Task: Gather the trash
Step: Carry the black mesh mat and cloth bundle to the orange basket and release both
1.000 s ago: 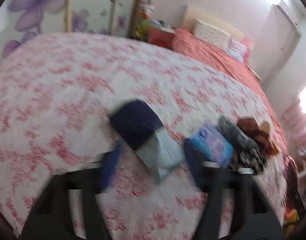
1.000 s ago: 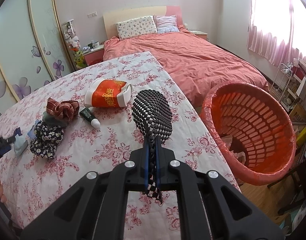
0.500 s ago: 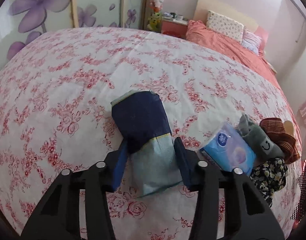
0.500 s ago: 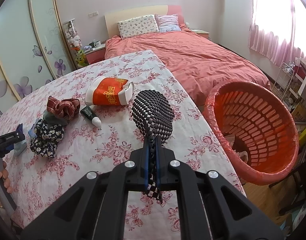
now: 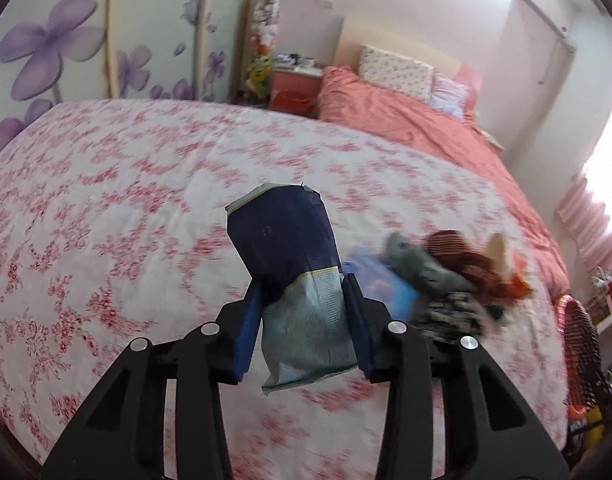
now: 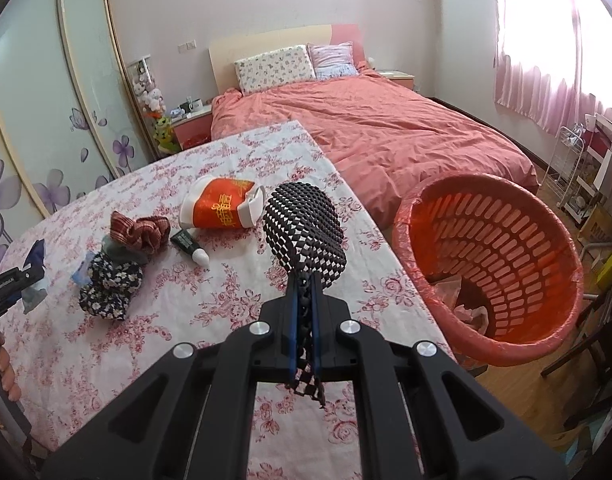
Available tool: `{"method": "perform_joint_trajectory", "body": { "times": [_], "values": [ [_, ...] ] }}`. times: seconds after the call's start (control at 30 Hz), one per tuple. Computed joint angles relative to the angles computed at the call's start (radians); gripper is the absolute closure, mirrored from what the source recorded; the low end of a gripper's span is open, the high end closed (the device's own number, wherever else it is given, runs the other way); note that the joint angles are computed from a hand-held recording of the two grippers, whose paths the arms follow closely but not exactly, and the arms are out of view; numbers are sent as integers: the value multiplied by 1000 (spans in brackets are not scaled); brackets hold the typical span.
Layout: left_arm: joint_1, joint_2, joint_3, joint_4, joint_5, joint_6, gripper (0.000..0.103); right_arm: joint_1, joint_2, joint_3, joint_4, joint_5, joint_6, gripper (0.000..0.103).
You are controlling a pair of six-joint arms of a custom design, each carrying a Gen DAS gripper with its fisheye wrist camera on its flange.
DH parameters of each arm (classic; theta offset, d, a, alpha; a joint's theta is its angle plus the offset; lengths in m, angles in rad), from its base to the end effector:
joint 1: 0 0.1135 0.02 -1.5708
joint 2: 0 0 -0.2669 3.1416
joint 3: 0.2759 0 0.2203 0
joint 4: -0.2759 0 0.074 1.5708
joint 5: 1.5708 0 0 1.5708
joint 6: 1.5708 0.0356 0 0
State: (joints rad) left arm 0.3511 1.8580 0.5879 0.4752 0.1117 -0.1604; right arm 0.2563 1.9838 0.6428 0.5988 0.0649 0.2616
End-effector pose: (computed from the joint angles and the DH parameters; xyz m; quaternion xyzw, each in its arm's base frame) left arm 0.2758 0.0968 0.1067 -0.2134 0.8995 -0.0155 0.3809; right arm 0.3049 0.0775 0.0912 0.0155 0.9149 0.0743 0.3965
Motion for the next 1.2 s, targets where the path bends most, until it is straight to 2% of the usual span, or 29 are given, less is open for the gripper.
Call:
{"method": "perform_joint_trajectory", "body": {
  "times": [0.33, 0.53, 0.87, 1.2],
  "values": [
    [-216, -172, -78, -14, 9, -34, 62, -82, -136, -147, 72, -30, -18, 97],
    [-369, -199, -94, 2, -40, -54, 62, -165, -198, -222, 115, -55, -41, 97],
    [-592, -127, -38, 31, -92, -80, 62, -338, -208, -282, 184, -133, -81, 97],
    [-777, 1, 89, 44, -105, -90, 62, -492, -129, -255, 233, -224, -107, 97]
  ]
}}
